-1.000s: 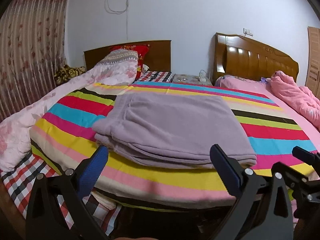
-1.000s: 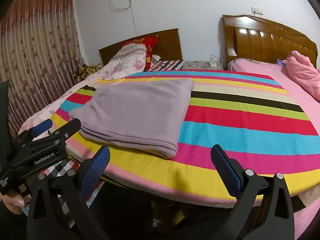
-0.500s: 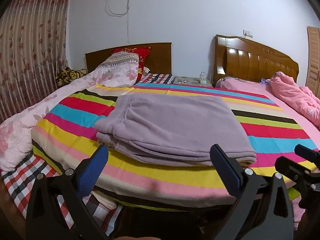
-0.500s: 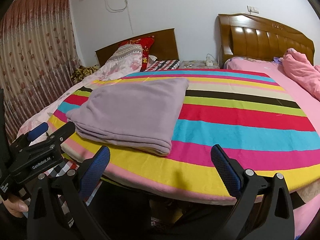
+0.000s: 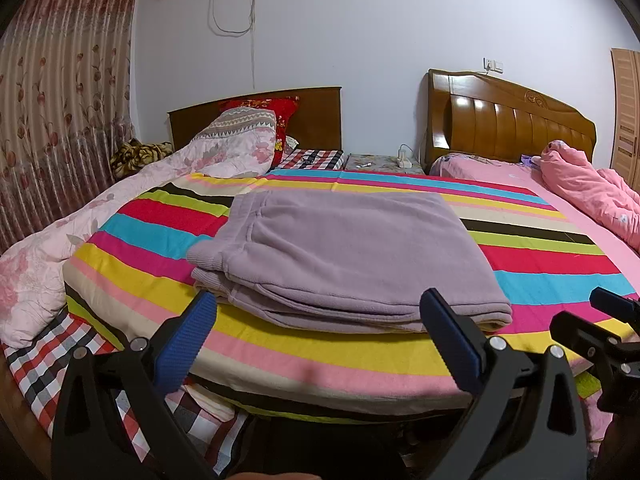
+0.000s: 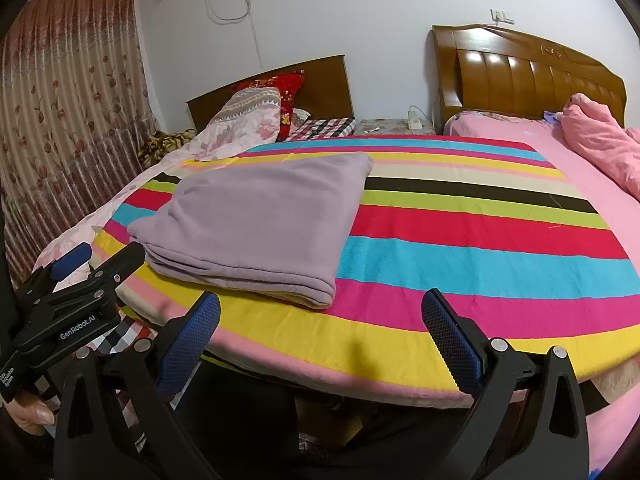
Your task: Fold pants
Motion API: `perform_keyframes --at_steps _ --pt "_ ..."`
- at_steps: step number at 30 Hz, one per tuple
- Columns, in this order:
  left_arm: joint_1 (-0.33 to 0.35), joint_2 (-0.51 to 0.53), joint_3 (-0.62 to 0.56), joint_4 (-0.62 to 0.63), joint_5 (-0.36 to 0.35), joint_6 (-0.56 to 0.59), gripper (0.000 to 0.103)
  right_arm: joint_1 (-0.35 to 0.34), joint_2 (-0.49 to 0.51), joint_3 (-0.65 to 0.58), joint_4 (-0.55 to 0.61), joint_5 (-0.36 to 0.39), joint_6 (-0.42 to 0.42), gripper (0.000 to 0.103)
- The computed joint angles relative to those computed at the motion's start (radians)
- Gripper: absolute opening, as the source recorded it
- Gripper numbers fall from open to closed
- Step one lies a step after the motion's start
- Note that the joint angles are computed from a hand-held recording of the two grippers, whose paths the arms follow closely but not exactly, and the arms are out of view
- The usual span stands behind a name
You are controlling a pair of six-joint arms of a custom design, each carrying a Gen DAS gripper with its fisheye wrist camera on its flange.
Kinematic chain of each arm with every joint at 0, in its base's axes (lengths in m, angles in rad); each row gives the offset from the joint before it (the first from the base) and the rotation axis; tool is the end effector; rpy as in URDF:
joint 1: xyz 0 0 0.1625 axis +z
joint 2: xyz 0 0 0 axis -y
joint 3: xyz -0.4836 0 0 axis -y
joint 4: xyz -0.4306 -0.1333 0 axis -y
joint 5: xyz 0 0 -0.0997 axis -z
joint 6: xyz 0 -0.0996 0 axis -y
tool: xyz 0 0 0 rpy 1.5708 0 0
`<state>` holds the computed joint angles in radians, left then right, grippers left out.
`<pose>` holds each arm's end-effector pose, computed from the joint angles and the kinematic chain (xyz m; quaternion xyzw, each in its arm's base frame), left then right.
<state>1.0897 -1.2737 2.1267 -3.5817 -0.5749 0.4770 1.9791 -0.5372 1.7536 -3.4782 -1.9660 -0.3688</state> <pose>-0.0458 -0.5564 0.3702 0.1071 0.7731 -0.4815 0.3988 0.3652 -0.6051 -0.0012 0.2880 -0.8790 0.3357 0.1781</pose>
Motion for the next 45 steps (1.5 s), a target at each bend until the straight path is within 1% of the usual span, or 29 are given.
perform_keyframes --at_steps 8,11,37,45 --pt "-0.002 0.004 0.002 -0.01 0.01 0.003 0.101 0.0 -0.001 0.001 -0.001 0.001 0.0 0.098" --pt "-0.004 0.011 -0.001 -0.019 0.025 0.011 0.101 0.0 -0.001 0.001 0.0 0.001 0.0 0.098" --pt "-0.004 0.012 -0.001 -0.016 0.026 0.009 0.101 -0.001 0.008 0.008 -0.013 -0.004 0.015 0.098" --pt "0.0 0.015 0.0 -0.034 0.025 0.027 0.101 0.0 0.01 0.008 -0.013 -0.006 0.021 0.098"
